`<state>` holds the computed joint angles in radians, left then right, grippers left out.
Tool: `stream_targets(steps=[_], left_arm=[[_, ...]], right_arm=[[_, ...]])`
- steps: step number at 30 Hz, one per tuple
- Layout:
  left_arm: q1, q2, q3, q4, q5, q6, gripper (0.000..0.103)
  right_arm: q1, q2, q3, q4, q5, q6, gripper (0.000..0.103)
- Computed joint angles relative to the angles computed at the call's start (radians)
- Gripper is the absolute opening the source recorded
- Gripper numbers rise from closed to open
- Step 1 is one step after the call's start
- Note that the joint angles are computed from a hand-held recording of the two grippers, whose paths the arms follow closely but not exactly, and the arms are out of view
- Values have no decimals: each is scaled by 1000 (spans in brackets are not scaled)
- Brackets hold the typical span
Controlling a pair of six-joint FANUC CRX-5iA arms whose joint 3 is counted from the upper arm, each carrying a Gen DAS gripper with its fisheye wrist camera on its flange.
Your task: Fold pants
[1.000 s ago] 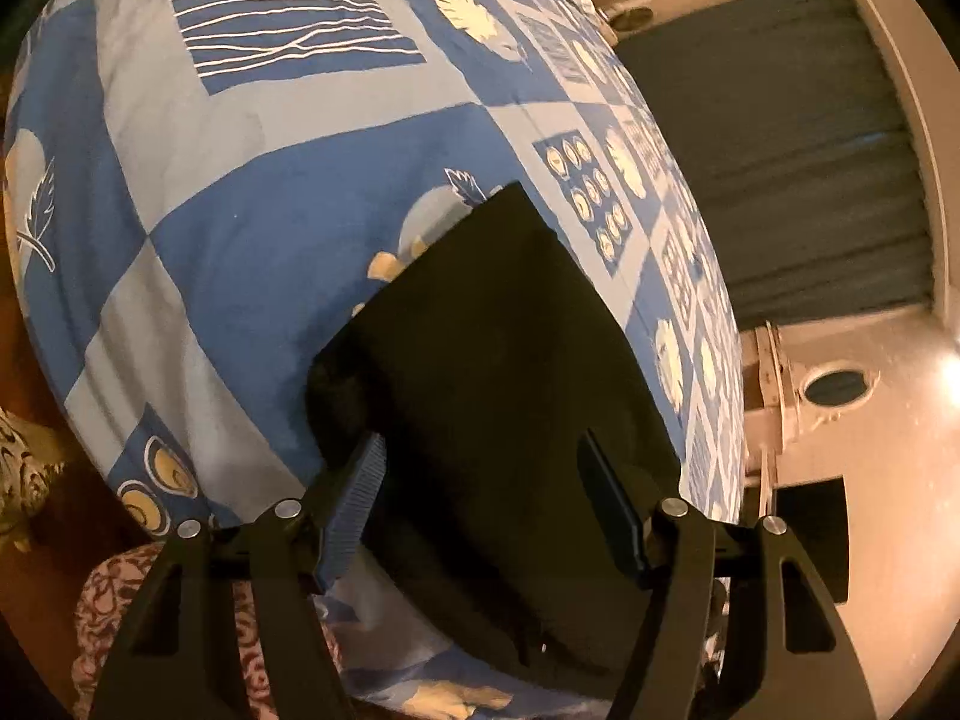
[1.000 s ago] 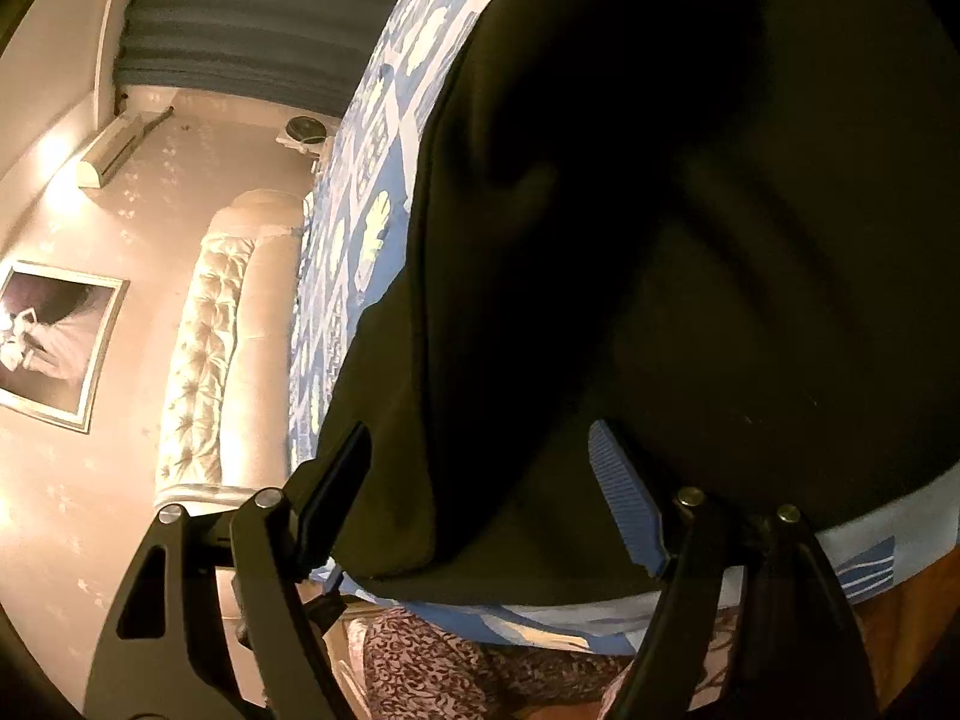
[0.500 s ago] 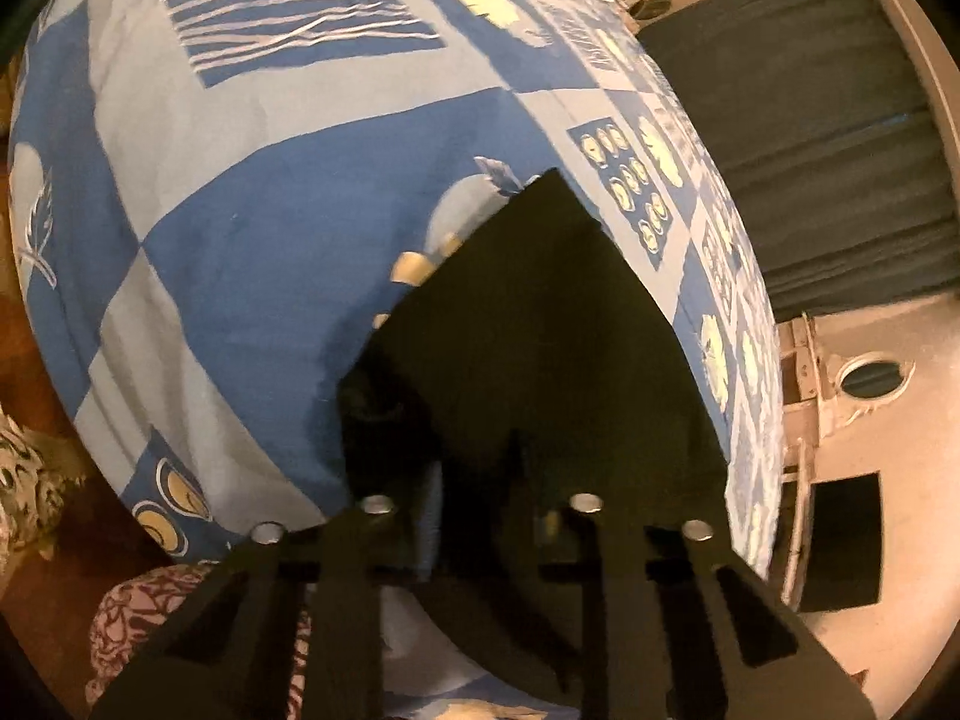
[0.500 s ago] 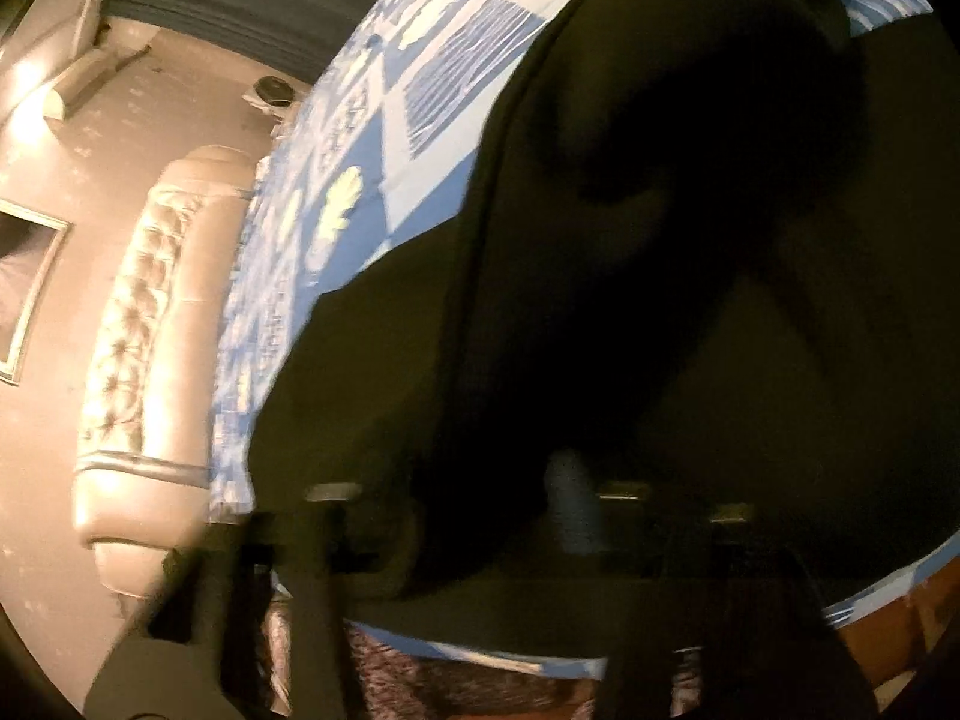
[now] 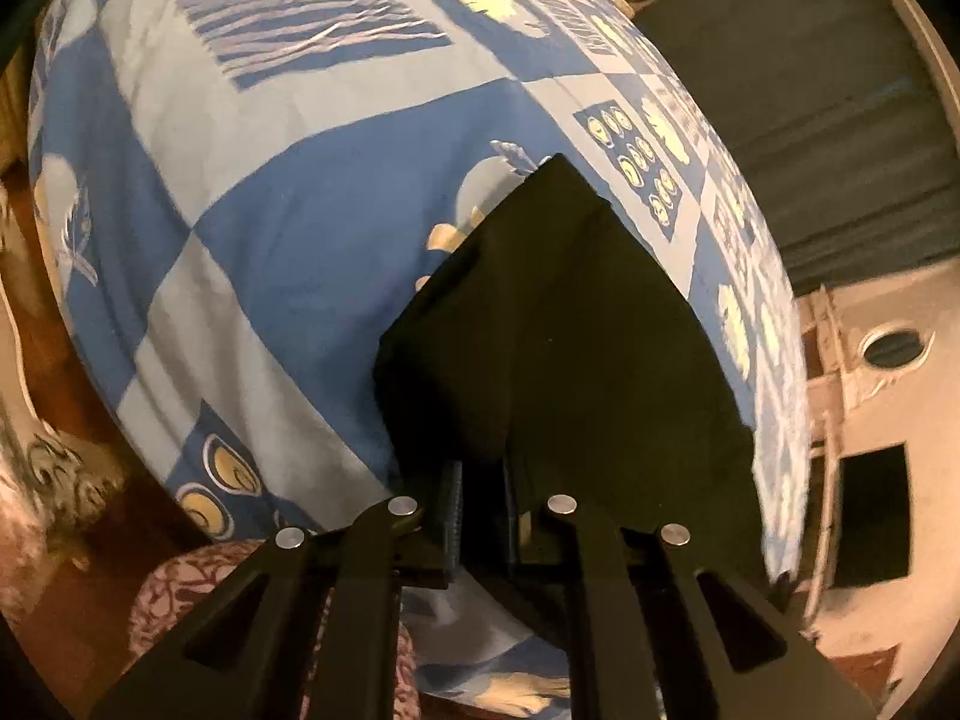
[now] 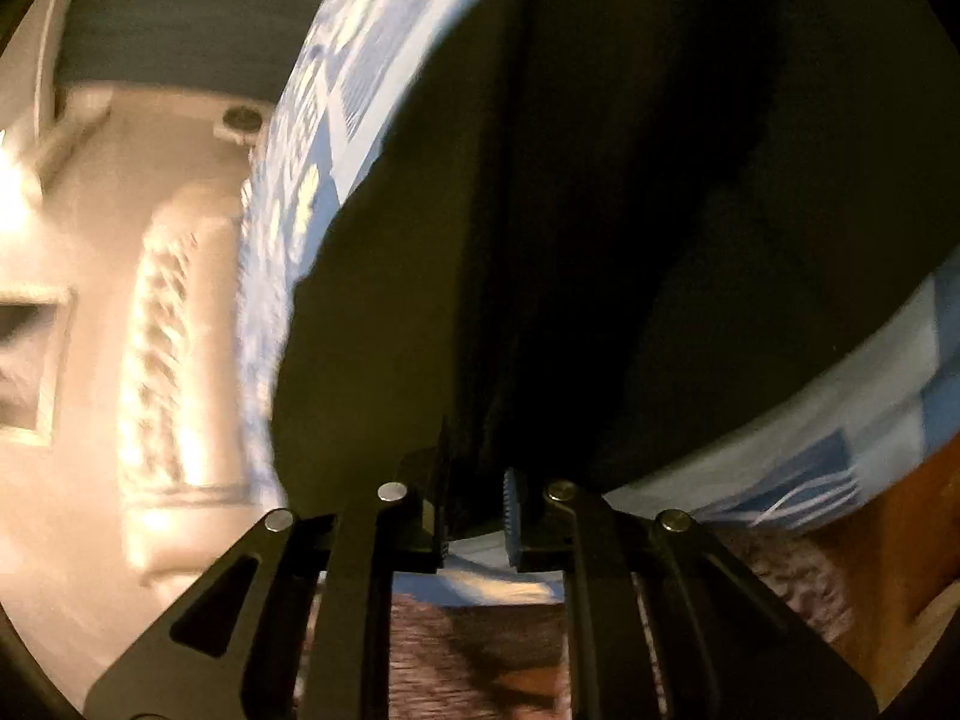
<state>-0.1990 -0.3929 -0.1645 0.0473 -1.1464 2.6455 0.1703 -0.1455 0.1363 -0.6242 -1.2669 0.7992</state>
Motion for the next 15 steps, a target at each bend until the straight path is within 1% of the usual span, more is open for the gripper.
stream_targets(steps=[1, 2, 4, 5, 6, 10, 12, 13, 14, 15], left_arm=[[-14, 7, 19, -25, -14, 5, 11], [-30, 11, 37, -51, -28, 13, 14], [-65, 6, 64, -115, -47, 60, 15], [-82, 2, 74, -143, -54, 85, 15], [-109, 7, 98, -185, -80, 115, 16], [-223, 44, 192, -339, -174, 174, 16], [-283, 71, 244, -419, -206, 179, 16], [-320, 90, 277, -467, -225, 177, 16], [-356, 110, 309, -511, -229, 170, 18], [-374, 123, 327, -532, -222, 162, 29]], right_arm=[[-5, -4, 5, 0, -2, 3, 30], [-7, -15, 13, 22, 3, 19, 49], [-34, -46, 15, 44, 29, 58, 58], [-67, -71, 10, 59, 48, 73, 58], [-101, -87, 7, 73, 57, 82, 58], [-305, -140, -34, 164, 129, 70, 57], [-414, -130, -43, 221, 158, 41, 53], [-445, -120, -43, 237, 162, 34, 47], [-494, -105, -42, 231, 171, 31, 45], [-537, -88, -38, 205, 179, 38, 45]])
